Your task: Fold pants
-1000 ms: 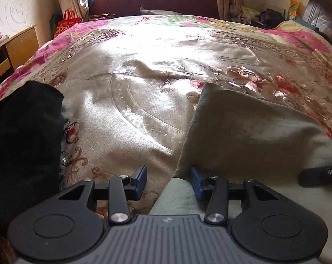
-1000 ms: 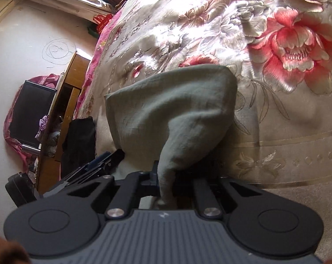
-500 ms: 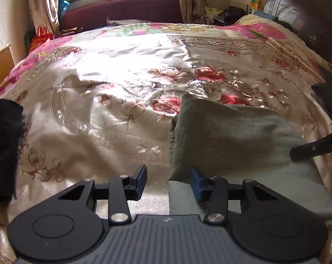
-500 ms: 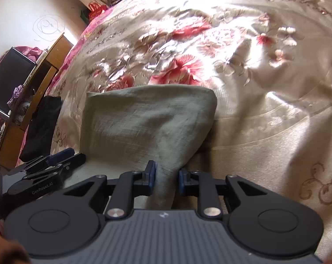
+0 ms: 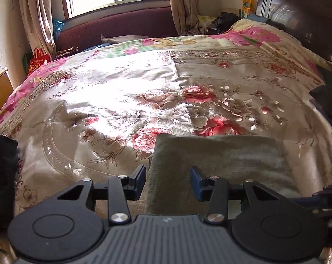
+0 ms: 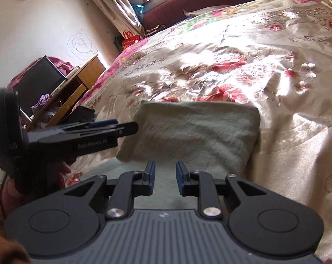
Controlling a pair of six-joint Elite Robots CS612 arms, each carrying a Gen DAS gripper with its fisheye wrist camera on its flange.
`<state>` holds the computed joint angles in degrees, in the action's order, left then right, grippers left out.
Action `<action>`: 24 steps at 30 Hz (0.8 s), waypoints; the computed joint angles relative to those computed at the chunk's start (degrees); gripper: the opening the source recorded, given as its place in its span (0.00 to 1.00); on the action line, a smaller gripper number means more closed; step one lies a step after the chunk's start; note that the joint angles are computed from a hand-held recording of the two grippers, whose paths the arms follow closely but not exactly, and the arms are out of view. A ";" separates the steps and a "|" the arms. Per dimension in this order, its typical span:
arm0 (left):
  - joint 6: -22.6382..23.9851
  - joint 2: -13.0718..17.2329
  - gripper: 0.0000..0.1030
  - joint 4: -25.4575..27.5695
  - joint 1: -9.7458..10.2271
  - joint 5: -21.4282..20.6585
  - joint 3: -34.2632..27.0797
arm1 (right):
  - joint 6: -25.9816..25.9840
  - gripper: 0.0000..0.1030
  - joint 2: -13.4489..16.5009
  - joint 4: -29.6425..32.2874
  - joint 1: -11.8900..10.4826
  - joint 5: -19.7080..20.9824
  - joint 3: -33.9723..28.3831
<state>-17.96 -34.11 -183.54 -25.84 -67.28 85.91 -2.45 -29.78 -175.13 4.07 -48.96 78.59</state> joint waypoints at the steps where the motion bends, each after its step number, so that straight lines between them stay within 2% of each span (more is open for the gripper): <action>1: 0.04 0.63 0.57 1.75 0.14 -0.53 -0.98 | -0.90 0.22 0.13 1.05 0.26 -0.95 0.00; 4: -0.18 2.15 0.59 6.24 0.56 -1.59 -3.19 | -2.54 0.20 0.81 2.60 0.49 -2.58 0.66; 6: -1.44 2.16 0.61 7.29 0.68 -1.85 -3.45 | -1.95 0.20 0.79 1.85 0.11 -1.79 1.08; 11: 0.43 0.79 0.60 4.46 0.16 0.98 -2.64 | 1.18 0.22 0.48 -7.26 -0.31 -1.32 2.70; 13: -0.05 0.46 0.60 4.74 0.26 1.38 -2.87 | 0.79 0.22 0.46 -8.94 -0.40 0.98 3.06; 15: -1.47 0.29 0.61 3.47 0.59 0.35 -2.68 | -1.52 0.22 0.22 -8.15 -0.26 3.35 3.42; 17: -2.22 0.47 0.61 4.51 0.82 -0.45 -3.04 | -6.24 0.23 -0.13 -3.94 0.22 4.55 3.52; 20: -0.33 1.57 0.62 9.67 0.89 -0.71 -4.53 | -10.89 0.23 -0.27 0.76 1.06 2.84 3.35; 22: 0.05 2.22 0.66 10.75 1.03 -1.21 -4.88 | -10.49 0.23 -0.10 1.03 0.94 3.32 3.11; 24: -1.00 1.85 0.66 9.45 1.11 -1.45 -4.36 | -8.51 0.23 -0.04 -0.16 0.59 4.48 3.19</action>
